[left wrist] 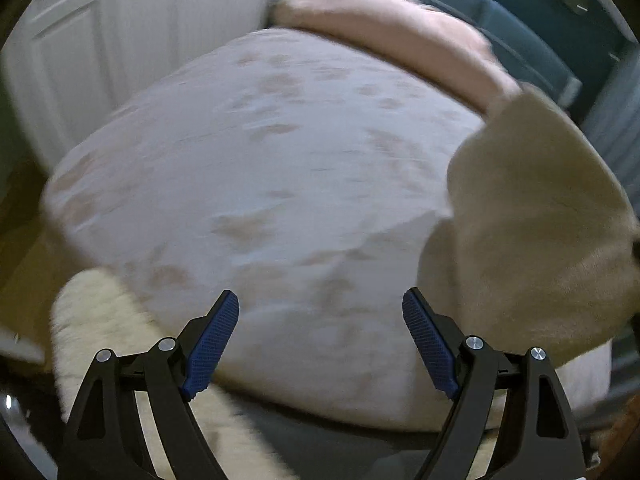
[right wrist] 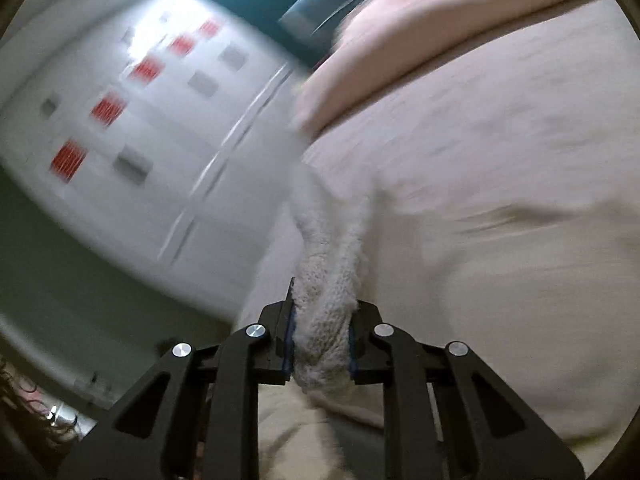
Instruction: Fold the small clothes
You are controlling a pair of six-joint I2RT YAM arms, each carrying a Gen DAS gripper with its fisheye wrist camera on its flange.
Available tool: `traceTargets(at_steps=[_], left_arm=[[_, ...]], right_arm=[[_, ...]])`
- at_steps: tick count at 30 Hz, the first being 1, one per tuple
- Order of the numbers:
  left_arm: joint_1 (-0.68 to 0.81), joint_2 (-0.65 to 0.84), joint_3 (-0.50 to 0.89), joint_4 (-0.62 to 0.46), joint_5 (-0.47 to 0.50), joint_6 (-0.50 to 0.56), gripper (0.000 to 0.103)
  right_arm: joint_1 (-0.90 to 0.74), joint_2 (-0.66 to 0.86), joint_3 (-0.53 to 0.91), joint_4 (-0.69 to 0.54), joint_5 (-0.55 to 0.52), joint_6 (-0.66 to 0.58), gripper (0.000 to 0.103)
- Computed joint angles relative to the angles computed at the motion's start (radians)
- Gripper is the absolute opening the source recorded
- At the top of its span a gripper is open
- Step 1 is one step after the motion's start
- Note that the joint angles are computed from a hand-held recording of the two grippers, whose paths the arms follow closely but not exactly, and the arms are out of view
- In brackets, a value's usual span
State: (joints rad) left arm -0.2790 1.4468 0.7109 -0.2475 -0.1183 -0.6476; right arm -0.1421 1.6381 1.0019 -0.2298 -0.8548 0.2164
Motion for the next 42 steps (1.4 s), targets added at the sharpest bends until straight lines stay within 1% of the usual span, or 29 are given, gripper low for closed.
traceTargets(at_steps=[1,2,3,4,5,6,7,8,9,11,14,16,18,20,21,22,25,27,30,33,34,35,37,38,39,40,41,42], left_arm=[[-0.045,0.037,0.039,0.018,0.017,-0.003,0.082],[-0.092,0.079,0.081,0.039,0.034,-0.003,0.082],[-0.124,0.113,0.112,0.052,0.043,-0.002,0.082],[-0.188,0.186,0.179,0.068,0.049,0.0,0.082],[-0.223,0.23,0.221,0.07,0.049,-0.001,0.082],[-0.262,0.285,0.277,0.066,0.051,-0.003,0.082],[-0.31,0.353,0.351,0.06,0.063,0.0,0.082],[-0.352,0.416,0.423,0.039,0.067,0.003,0.082],[-0.373,0.45,0.466,0.021,0.068,0.004,0.082],[-0.431,0.546,0.577,-0.017,0.056,0.008,0.082],[-0.468,0.623,0.664,-0.073,0.027,0.02,0.082],[-0.469,0.658,0.694,-0.099,0.03,0.022,0.082],[-0.476,0.678,0.701,-0.11,0.009,0.012,0.082],[-0.487,0.707,0.722,-0.126,-0.033,0.027,0.082],[-0.497,0.711,0.728,-0.137,-0.053,0.035,0.082],[-0.502,0.719,0.735,-0.145,-0.075,0.049,0.082],[-0.51,0.729,0.737,-0.155,-0.111,0.057,0.082],[-0.511,0.738,0.744,-0.161,-0.119,0.052,0.083],[-0.524,0.747,0.751,-0.166,-0.141,0.055,0.085],[-0.53,0.754,0.759,-0.175,-0.156,0.057,0.086],[-0.532,0.756,0.763,-0.18,-0.16,0.052,0.086],[-0.531,0.756,0.764,-0.183,-0.158,0.049,0.086],[-0.528,0.754,0.767,-0.189,-0.153,0.038,0.086],[-0.527,0.755,0.77,-0.193,-0.153,0.036,0.086],[-0.525,0.754,0.771,-0.195,-0.151,0.034,0.086],[-0.523,0.753,0.771,-0.194,-0.146,0.033,0.086],[-0.524,0.752,0.77,-0.194,-0.146,0.031,0.086],[-0.526,0.751,0.767,-0.187,-0.148,0.031,0.086]], right_arm=[[-0.086,0.0,-0.019,-0.051,0.032,-0.067,0.018],[-0.154,0.032,-0.028,-0.084,0.064,-0.116,0.018],[-0.224,0.11,-0.031,-0.109,0.112,-0.169,0.019],[-0.255,0.181,-0.031,-0.102,0.164,-0.191,0.019],[-0.286,0.277,-0.026,-0.086,0.237,-0.205,0.019],[-0.312,0.369,-0.016,-0.077,0.281,-0.203,0.019],[-0.356,0.442,-0.022,-0.04,0.207,-0.188,0.019],[-0.391,0.465,-0.039,-0.004,0.118,-0.168,0.019],[-0.406,0.466,-0.049,0.015,0.08,-0.154,0.02],[-0.4,0.43,-0.067,0.025,0.092,-0.162,0.02],[-0.373,0.355,-0.093,0.009,0.151,-0.215,0.02],[-0.351,0.324,-0.131,0.031,0.178,-0.225,0.02],[-0.346,0.342,-0.15,0.055,0.163,-0.219,0.022],[-0.358,0.383,-0.117,0.035,0.13,-0.201,0.025],[-0.371,0.384,-0.108,0.025,0.098,-0.185,0.027],[-0.4,0.378,-0.09,-0.011,0.082,-0.211,0.028],[-0.388,0.349,-0.046,-0.011,0.089,-0.194,0.039],[-0.371,0.365,0.015,-0.024,0.103,-0.195,0.053],[-0.322,0.464,0.163,-0.061,0.118,-0.181,0.054],[-0.286,0.563,0.282,-0.102,0.094,-0.164,0.054],[-0.27,0.586,0.314,-0.114,0.1,-0.157,0.054],[-0.269,0.607,0.347,-0.138,0.101,-0.169,0.054],[-0.247,0.612,0.372,-0.146,0.123,-0.177,0.026],[-0.25,0.592,0.361,-0.141,0.12,-0.179,0.017],[-0.261,0.558,0.33,-0.104,0.083,-0.161,0.016],[-0.285,0.5,0.265,-0.015,0.029,-0.133,0.016],[-0.298,0.451,0.218,0.033,0.019,-0.125,0.015],[-0.315,0.393,0.157,0.094,0.033,-0.123,0.013]])
